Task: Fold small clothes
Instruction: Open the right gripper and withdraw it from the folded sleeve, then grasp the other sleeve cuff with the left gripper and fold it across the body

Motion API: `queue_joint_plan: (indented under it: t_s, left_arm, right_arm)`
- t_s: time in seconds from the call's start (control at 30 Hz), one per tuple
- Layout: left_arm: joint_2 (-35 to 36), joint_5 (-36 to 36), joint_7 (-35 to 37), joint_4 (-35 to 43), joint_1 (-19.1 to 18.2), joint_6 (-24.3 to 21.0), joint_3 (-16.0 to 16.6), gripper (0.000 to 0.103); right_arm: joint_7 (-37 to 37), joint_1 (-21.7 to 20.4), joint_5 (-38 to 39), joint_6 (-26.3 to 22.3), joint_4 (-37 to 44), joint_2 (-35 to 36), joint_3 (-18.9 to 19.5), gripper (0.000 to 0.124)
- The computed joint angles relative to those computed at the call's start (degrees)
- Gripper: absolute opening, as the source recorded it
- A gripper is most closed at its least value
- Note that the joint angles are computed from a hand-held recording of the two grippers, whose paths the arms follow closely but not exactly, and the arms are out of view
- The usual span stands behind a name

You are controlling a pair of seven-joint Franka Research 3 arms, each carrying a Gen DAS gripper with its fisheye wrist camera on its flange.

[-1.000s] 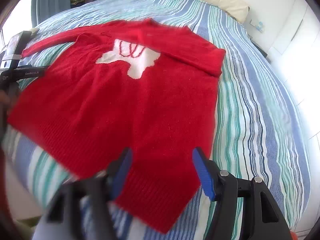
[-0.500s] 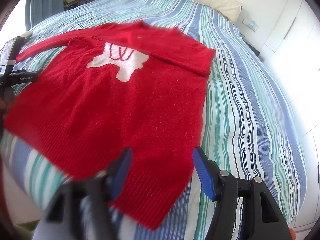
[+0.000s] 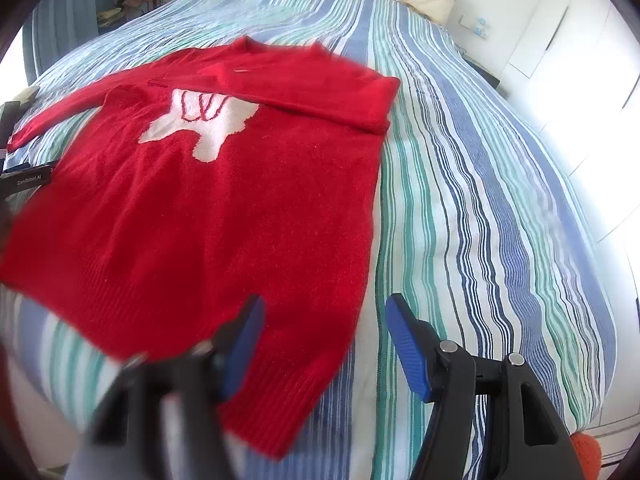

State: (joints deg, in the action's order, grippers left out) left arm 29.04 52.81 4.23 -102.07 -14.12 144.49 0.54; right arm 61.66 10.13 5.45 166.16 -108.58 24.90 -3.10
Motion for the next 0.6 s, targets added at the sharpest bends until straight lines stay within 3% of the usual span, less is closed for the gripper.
queue_joint_plan:
  t_s: [0.2, 0.37, 0.47, 0.6]
  left_arm:
    - [0.03, -0.79, 0.56, 0.05, 0.33, 0.09, -0.27, 0.103]
    - [-2.41, -11.75, 8.39, -2.05, 5.01, 2.33, -3.73, 0.102]
    - [-7.16, -16.72, 6.04, -8.91, 7.78, 11.27, -3.17, 0.102]
    - [-13.22, -17.41, -8.83, -20.03, 9.98, 26.82, 3.17, 0.102]
  right_arm:
    - [0.61, 0.14, -0.13, -0.05, 0.29, 0.26, -0.32, 0.062]
    - [-1.24, -1.52, 2.05, 0.12, 0.6, 0.44, 1.58, 0.062]
    - [-3.1, -2.5, 3.77, 1.51, 0.07, 0.09, 2.86, 0.062]
    - [-4.91, -3.1, 5.57, 2.34, -0.33, -0.19, 3.6, 0.063]
